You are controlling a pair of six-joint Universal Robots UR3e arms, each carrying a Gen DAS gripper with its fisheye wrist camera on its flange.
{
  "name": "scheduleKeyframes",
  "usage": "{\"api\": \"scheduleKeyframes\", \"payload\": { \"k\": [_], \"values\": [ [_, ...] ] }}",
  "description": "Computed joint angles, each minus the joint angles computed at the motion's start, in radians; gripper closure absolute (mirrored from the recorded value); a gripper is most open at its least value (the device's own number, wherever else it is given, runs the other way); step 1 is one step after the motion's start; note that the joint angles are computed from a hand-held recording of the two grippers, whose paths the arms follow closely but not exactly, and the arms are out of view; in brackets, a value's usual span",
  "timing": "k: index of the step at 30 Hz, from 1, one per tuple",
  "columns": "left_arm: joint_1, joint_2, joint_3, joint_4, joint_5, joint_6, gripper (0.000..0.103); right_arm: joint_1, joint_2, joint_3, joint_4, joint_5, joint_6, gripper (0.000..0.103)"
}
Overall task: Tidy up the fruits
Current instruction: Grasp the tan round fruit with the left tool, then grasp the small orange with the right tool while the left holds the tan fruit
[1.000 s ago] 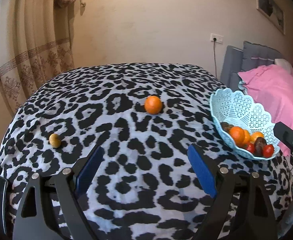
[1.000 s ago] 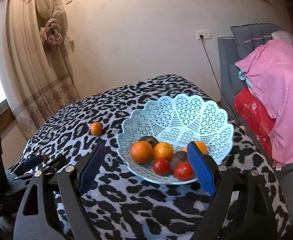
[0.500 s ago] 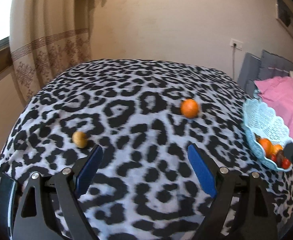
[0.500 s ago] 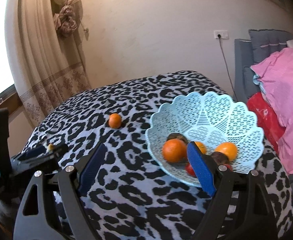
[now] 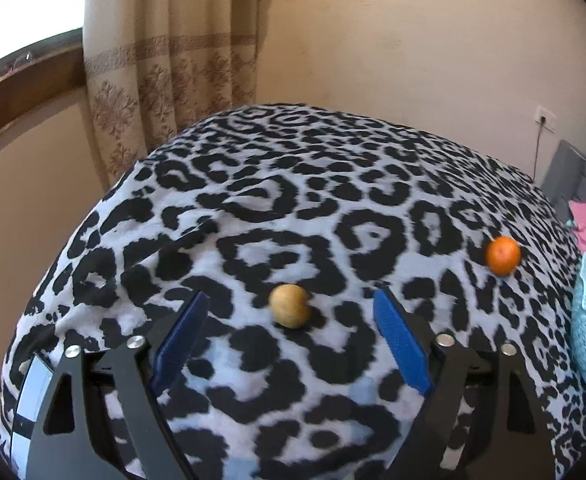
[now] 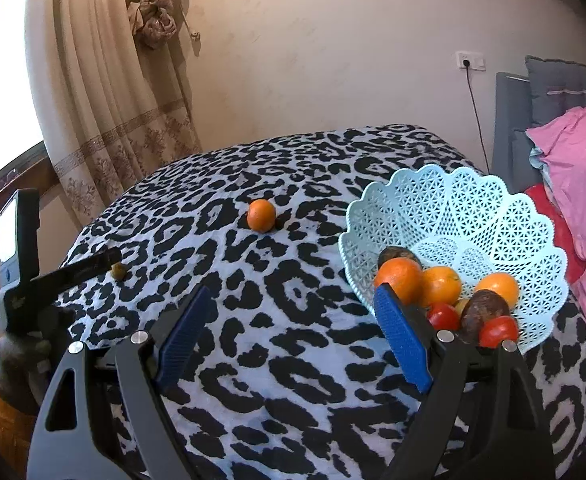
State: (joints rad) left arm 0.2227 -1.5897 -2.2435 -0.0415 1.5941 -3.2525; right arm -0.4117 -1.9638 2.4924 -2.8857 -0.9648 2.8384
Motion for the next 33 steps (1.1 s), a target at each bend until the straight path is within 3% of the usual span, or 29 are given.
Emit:
{"api": "scheduleKeyframes", "payload": {
  "k": [7,11,17,25,33],
  "values": [
    [0.088,-0.033,-0.002,-0.018,-0.111,0.007,0.042,0.043,0.063,-0.011,-0.037,-0.024,0.001,0.018],
    [0.084,-0.061,0.009,-0.024,-0.111,0.002,0.06,0.062,0.102,-0.023,-0.061,-0.039,0.013,0.018],
    [0.08,-0.062,-0.014,0.013,-0.137,0.028,0.078,0.107,0.161,-0.048,-0.101,-0.07,0.028,0.018],
    [0.108,-0.005,-0.114,0.142,-0.184,0.012,0.079,0.204,0.273,-0.161,-0.146,-0.125,0.069,0.018],
    [0.177,0.047,-0.167,0.165,-0.276,-0.008,0.079,0.354,0.513,-0.431,-0.15,-0.221,0.12,0.018]
  ]
}}
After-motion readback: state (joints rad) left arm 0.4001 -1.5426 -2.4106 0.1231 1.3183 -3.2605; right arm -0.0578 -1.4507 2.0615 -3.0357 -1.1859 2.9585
